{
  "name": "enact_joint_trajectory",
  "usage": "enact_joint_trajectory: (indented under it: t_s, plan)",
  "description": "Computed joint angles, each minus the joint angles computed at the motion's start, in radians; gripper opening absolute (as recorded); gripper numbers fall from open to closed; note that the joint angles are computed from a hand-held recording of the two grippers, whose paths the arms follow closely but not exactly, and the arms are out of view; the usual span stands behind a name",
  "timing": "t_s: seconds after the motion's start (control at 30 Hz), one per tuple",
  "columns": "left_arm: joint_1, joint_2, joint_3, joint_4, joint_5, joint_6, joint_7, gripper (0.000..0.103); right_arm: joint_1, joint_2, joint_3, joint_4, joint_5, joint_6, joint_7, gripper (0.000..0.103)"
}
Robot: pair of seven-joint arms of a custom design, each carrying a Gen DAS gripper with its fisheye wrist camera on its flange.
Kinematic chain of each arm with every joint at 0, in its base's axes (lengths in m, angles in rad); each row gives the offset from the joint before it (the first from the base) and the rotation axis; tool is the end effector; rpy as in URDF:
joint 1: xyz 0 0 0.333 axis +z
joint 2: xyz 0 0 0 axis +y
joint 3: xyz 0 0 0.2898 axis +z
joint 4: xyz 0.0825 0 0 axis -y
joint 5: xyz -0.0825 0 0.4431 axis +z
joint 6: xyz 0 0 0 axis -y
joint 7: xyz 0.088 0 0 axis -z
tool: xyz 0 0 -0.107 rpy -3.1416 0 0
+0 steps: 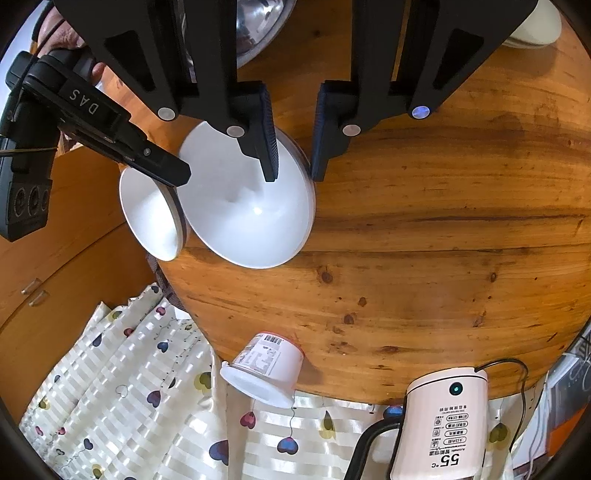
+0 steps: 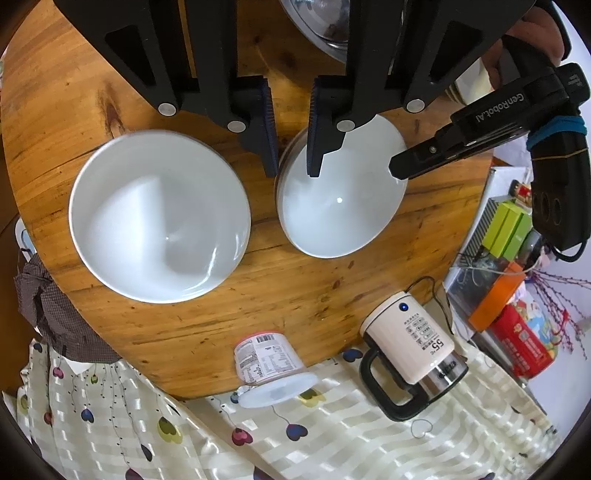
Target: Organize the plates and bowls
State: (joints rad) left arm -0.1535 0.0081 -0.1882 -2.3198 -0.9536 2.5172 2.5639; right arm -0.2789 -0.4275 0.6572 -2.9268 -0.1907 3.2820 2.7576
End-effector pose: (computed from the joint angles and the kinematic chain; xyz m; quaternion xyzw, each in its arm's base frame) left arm 0.5372 -0.1835 0.2866 0.4471 -0.8374 0.3087 0.0594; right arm 0.3950 0.1414 0.2733 -0.4519 0.8181 -0.1473 0.3237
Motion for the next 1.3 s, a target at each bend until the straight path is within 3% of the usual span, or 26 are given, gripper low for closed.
enact_joint_trajectory:
  t_s: [0.27,0.63,1.3]
  plan:
    - [-0.001,0.016,-0.005,0.012,-0.007,0.013,0.010,0.017,-0.051,0.003,0.048,0.019,-0.014,-0.016,0.010,0.014]
    - [-0.008,-0.004,-0.006,-0.006,-0.011,0.032,0.017,0.017,-0.057,-0.004,0.044,0.023,-0.066,-0.026,0.047,0.014]
    - [-0.035,-0.141,0.036,-0.104,-0.072,0.017,0.070,0.017,0.129,-0.178,-0.079,-0.053,-0.157,-0.100,0.157,0.014]
